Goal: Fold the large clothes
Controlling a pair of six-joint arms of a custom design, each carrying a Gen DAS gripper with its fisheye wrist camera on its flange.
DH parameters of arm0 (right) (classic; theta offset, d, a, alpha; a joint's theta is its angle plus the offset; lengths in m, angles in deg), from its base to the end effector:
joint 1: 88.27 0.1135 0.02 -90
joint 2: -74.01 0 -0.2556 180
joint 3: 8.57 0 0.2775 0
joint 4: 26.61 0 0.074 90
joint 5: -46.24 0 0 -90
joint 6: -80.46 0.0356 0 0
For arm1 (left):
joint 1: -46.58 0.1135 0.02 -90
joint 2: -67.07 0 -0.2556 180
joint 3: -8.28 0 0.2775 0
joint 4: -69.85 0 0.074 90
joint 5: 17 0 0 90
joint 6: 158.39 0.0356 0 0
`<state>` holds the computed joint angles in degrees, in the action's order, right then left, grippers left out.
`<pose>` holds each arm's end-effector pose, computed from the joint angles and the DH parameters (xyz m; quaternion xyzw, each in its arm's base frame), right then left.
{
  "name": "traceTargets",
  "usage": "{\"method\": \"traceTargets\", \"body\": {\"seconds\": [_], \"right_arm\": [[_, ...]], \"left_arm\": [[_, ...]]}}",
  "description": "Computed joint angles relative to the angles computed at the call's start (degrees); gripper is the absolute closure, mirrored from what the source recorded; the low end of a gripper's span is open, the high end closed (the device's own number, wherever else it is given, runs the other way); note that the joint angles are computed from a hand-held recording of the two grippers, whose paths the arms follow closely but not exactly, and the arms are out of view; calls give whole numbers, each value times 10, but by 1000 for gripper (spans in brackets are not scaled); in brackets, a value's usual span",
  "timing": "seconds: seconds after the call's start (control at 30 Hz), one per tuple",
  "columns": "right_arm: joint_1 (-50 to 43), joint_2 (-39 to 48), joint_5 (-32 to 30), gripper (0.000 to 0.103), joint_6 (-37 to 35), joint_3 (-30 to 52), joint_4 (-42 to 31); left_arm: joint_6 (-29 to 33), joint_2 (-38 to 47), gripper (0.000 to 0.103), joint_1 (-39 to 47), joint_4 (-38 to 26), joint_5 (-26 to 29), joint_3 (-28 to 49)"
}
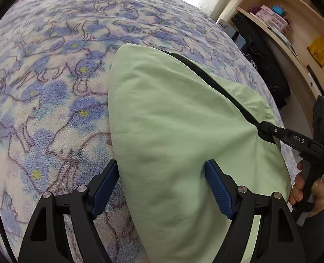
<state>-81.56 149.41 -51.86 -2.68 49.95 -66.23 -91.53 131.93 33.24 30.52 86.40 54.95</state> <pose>0.2789 0.0379 0.1892 -0.0191 0.9552 0.1011 0.2775 0.2252 -0.0619 0.1666 -0.0489 0.9528 -0.1933 0.2287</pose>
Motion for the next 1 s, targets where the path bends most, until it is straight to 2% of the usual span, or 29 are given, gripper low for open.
{"method": "traceTargets", "body": {"seconds": [0.1,0.2,0.3,0.47,0.57,0.6,0.63,0.73,0.8,0.87,0.93,1.0], "right_arm": [[-1,52,17,98,-6,-10,22],[-13,55,0,96,4,-20,37],[-20,37,-10,88,12,0,-14],[23,-68,64,87,43,-1,-72],[63,-156,34,87,71,-40,-72],[81,-173,19,87,77,-52,-72],[98,-181,14,87,84,-62,-72],[183,-178,45,87,97,-88,-68],[235,-167,95,87,94,-110,-59],[250,-161,121,87,89,-128,-59],[235,-162,152,91,88,-142,-69],[191,-196,173,91,84,-164,-76]], "left_arm": [[-9,14,23,2,31,17,-17],[-16,11,23,14,31,31,-21],[-6,-22,23,-11,-26,-29,0],[-32,-146,23,-70,-97,-140,8],[-65,-207,23,-126,-127,-176,11],[-74,-213,25,-140,-135,-182,12],[-93,-215,31,-166,-142,-192,10],[-131,-203,48,-208,-132,-184,-7],[-152,-193,48,-231,-124,-185,-22],[-171,-183,48,-271,-119,-235,-34],[-179,-172,48,-303,-128,-291,-35],[-179,-168,48,-314,-129,-316,-41]]}}
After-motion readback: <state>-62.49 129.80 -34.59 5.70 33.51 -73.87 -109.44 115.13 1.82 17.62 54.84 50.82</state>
